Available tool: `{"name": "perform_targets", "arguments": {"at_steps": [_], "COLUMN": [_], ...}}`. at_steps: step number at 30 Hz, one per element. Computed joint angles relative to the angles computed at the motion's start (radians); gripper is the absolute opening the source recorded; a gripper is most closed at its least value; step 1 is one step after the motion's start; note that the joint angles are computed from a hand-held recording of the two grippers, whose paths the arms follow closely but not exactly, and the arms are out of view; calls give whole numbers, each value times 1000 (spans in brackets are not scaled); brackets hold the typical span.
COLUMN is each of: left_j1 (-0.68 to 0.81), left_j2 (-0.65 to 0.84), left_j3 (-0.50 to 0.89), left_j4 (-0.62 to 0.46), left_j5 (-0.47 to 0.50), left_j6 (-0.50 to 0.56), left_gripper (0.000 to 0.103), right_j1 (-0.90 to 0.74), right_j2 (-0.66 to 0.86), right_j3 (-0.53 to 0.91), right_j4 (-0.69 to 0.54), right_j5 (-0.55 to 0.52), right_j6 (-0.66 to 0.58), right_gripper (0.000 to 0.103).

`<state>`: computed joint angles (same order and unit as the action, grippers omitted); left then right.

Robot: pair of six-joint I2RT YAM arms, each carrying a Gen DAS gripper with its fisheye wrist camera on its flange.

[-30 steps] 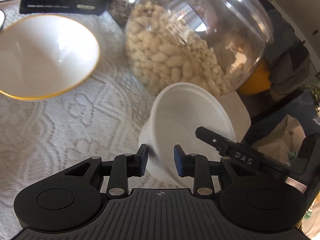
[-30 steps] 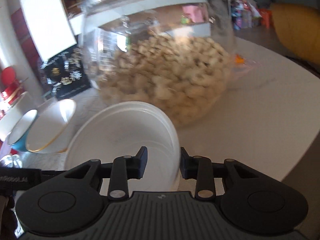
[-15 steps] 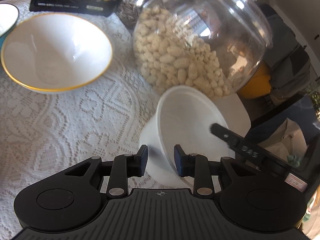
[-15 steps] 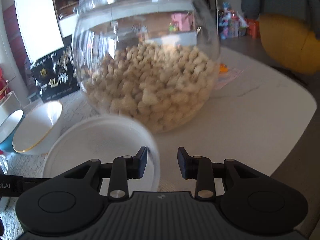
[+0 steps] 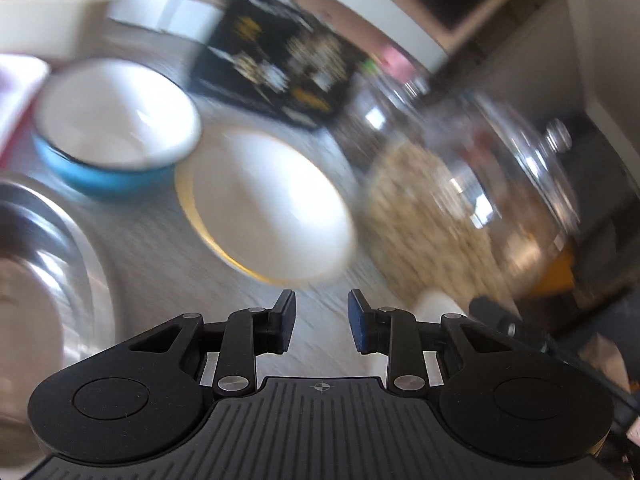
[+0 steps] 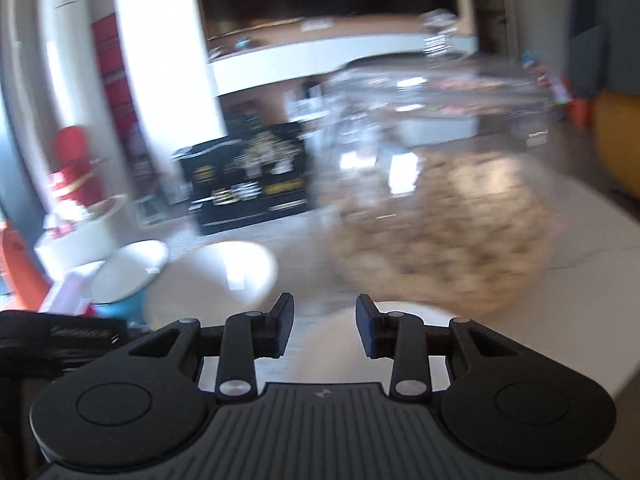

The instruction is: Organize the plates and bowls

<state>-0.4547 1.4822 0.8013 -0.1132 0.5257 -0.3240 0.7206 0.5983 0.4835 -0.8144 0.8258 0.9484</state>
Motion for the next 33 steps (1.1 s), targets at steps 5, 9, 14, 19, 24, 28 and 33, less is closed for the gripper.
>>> {"name": "perform_targets", "arguments": {"at_steps": [5,9,14,19,24,28,33], "left_j1": [124,169,151,103,66,62,70], "left_j2": [31,68,149,240,304,348,310], "left_j3": [51,85,171,240,288,326,305], "left_j4": [-46,-50,-76,-66,-74,-94,-145], "left_j5": [22,18,-38,-65,-87,-68,-78], "left_j6": [-4,-2,42,59,81,79,138], "left_gripper": [31,31,31,31,31,31,28], "right_j1": [-118,-130,-289,-499,-552,-561,-554], "right_j2": [182,317,457,651,823,906,826], "right_j3": [-31,-27,59,173,241,280,227], "right_j4": [324,429,500,537,600,613,603], "right_j5": [-197,-249,-329,-529,-577,-582,-604], "right_j6": [-156,-158,-272,-314,-330,-343,-374], "right_gripper": [34,34,44,46,46,41,31]}}
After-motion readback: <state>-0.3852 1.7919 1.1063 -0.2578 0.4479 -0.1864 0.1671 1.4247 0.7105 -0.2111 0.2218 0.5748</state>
